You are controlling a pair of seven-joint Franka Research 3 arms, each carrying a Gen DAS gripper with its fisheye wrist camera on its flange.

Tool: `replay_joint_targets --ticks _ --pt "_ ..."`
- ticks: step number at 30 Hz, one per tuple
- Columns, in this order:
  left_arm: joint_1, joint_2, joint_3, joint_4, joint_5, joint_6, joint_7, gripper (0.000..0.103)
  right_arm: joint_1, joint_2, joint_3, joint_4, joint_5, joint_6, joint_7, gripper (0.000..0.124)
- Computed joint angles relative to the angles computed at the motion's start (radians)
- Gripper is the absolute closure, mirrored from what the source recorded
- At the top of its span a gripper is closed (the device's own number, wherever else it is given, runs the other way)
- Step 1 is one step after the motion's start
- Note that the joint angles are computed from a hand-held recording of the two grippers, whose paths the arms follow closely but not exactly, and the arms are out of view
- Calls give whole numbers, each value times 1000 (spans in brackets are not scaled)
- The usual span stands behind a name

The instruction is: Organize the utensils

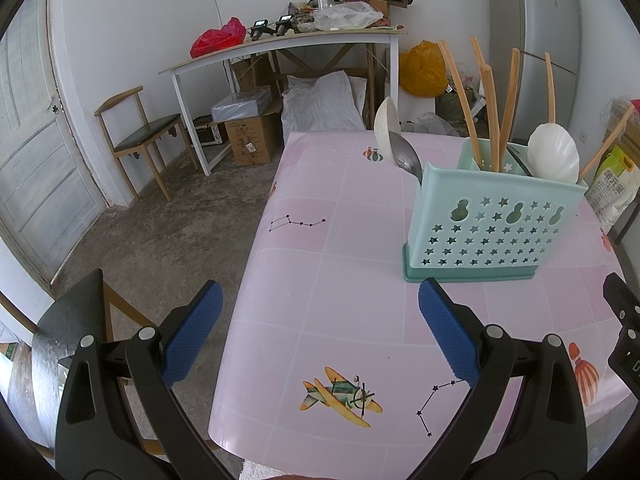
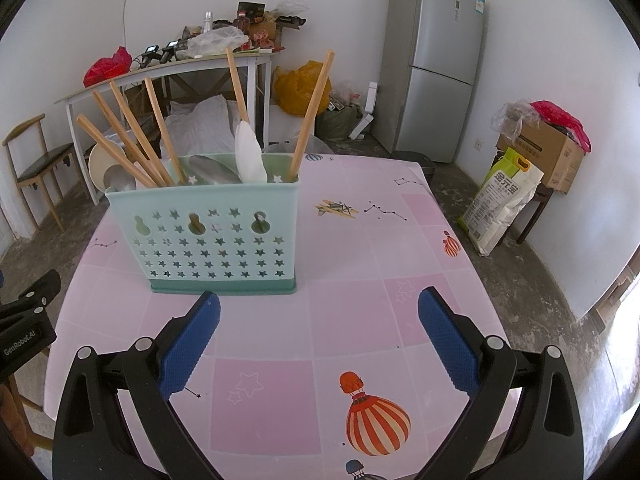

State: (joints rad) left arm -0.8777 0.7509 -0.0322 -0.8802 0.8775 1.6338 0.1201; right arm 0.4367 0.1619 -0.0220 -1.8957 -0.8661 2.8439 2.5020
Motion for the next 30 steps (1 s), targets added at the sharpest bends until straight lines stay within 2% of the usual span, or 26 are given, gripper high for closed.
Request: replay_joint_targets --ticks 22,30 --pt "4 -7 -6 -13 -3 7 -7 8 2 0 0 2 10 -4 -9 27" --pt "12 -32 -16 -63 -2 27 -26 8 3 4 -1 6 16 -3 -15 28"
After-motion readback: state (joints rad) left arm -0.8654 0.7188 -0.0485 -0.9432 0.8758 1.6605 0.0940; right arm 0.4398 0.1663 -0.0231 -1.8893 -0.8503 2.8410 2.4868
